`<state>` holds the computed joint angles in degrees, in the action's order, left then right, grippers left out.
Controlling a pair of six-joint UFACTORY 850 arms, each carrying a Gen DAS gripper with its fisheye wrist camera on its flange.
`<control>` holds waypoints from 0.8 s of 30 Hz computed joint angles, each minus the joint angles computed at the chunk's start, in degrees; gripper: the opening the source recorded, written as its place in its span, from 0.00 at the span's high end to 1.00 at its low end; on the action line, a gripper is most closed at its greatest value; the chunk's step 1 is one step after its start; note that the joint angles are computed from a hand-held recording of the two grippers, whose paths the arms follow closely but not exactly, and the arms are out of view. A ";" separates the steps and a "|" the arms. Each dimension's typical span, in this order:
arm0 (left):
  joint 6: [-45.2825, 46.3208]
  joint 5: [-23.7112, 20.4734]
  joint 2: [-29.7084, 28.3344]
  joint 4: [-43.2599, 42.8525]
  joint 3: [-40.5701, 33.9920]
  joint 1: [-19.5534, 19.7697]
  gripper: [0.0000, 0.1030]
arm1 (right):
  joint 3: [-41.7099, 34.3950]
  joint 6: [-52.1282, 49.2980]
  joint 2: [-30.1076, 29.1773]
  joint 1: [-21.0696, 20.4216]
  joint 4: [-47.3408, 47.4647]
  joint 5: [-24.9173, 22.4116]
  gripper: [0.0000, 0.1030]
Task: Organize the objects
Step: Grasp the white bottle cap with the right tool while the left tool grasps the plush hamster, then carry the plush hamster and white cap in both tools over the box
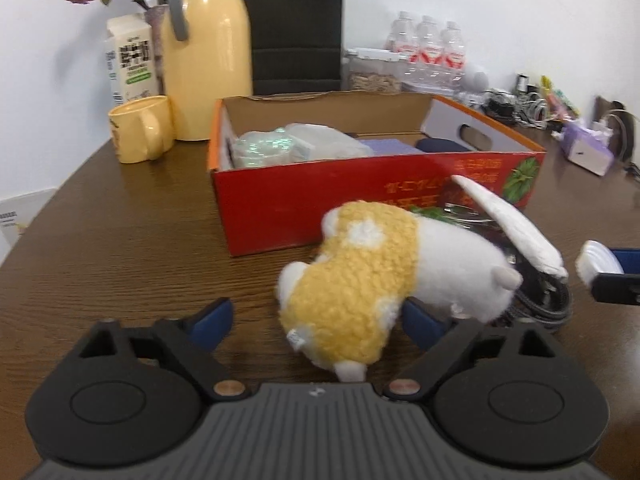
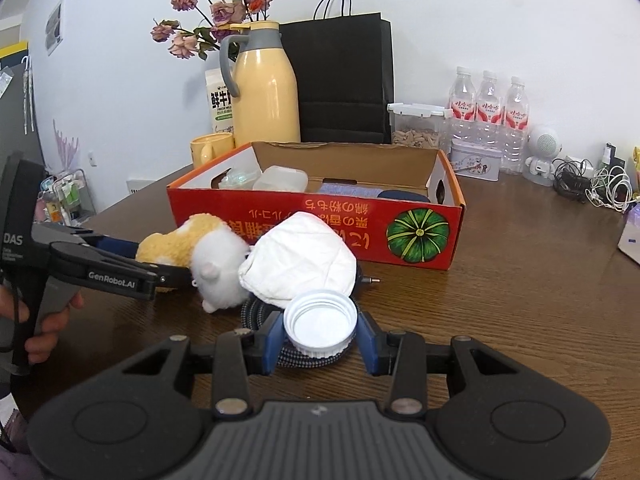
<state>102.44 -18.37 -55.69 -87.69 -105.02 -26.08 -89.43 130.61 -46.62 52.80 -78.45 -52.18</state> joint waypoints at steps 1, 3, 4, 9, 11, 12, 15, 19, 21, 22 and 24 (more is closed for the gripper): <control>-0.88 -0.22 0.03 1.39 0.05 -0.01 0.24 | -0.06 0.04 -0.07 -0.05 -0.01 0.15 0.63; -0.38 -1.52 0.29 2.37 0.64 0.15 0.47 | -0.08 0.23 -0.14 -0.02 -0.15 0.37 0.63; 2.47 -1.17 0.69 0.00 1.48 0.06 0.47 | -0.02 0.33 -0.12 0.01 -0.25 0.48 0.63; 13.84 -1.57 2.84 -11.14 5.59 0.37 0.52 | 0.42 0.82 0.08 0.00 -0.36 0.49 0.63; 15.07 -1.79 3.56 -12.85 6.75 0.54 0.52 | 0.54 0.98 0.12 -0.01 -0.46 0.49 0.63; 15.33 -1.74 3.85 -13.40 7.15 0.58 0.52 | 0.54 0.98 0.12 -0.01 -0.46 0.49 0.63; 17.01 -2.52 4.77 -15.99 8.44 0.97 0.53 | 0.62 0.99 0.16 -0.02 -0.64 0.62 0.63; 21.27 -3.71 6.24 -21.82 10.42 1.35 0.54 | 0.58 0.79 0.19 -0.03 -0.68 0.65 0.63; 23.84 -4.18 6.93 -25.01 11.34 1.45 0.54 | 0.47 0.69 0.14 -0.01 -0.64 0.60 0.63; 24.52 -4.62 7.26 -26.02 11.71 1.54 0.54 | 0.44 0.65 0.12 -0.01 -0.69 0.55 0.63; 26.20 -5.37 7.95 -28.48 12.37 1.64 0.54 | 0.14 0.28 0.05 -0.03 -0.75 0.31 0.63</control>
